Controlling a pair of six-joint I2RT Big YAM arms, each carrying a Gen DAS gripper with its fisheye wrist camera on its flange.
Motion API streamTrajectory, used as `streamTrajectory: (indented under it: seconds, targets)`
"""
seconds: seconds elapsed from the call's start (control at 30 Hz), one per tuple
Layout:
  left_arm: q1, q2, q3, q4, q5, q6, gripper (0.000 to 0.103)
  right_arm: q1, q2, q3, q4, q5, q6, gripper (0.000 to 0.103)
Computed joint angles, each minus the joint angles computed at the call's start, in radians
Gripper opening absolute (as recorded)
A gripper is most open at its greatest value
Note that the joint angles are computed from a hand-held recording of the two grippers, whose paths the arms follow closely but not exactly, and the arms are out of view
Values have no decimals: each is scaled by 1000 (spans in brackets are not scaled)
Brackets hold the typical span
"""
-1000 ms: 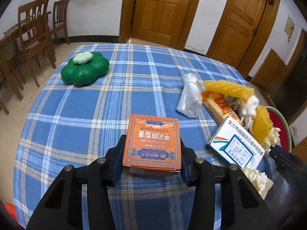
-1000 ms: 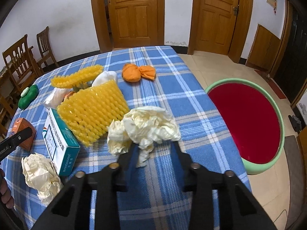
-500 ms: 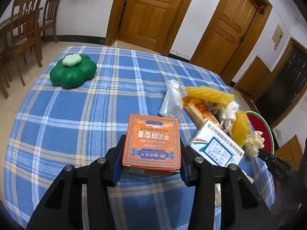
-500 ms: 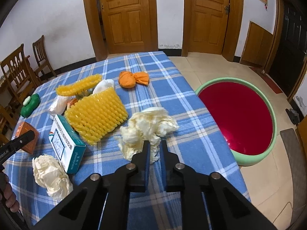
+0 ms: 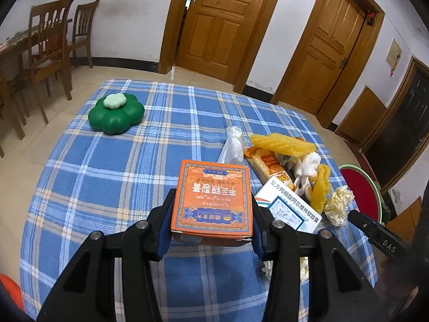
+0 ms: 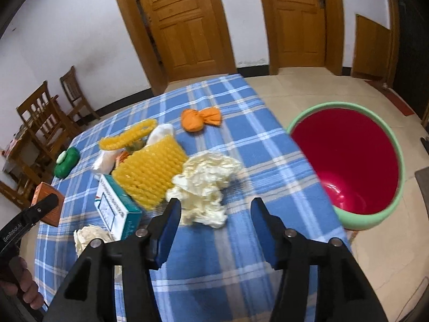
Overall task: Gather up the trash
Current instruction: 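Carry the crumpled paper into the red bucket and open the right tool while the left holds the box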
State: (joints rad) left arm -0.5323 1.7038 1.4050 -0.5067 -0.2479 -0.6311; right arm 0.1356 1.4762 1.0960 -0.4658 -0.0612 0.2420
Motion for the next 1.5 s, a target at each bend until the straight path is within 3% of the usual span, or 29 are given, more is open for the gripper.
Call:
streamTrajectory:
  seconds: [0.27,0.33,0.43,0.53,0.93,1.5]
  targets:
    - [-8,15,24,-47,-17,-27,48,13,74,43,3,-18,-17,59]
    - [-10,21,34,-54,-16,-24,48,10,89,50,-11,-26,-19,39]
    - [-18,33,53,-64,-13,-15,48,4,84,37,5,-27,-27,26]
    - [-28,39,67,-70,-10,-3,48,-7,68,21,21,-44,-22,20]
    - [-78,83,182,-112,22,66,48,-96,-40,-54,80,-55,3,18]
    - [-147,305,559,-274,109,164,48,-299,-27,-63,66,-58,59,22]
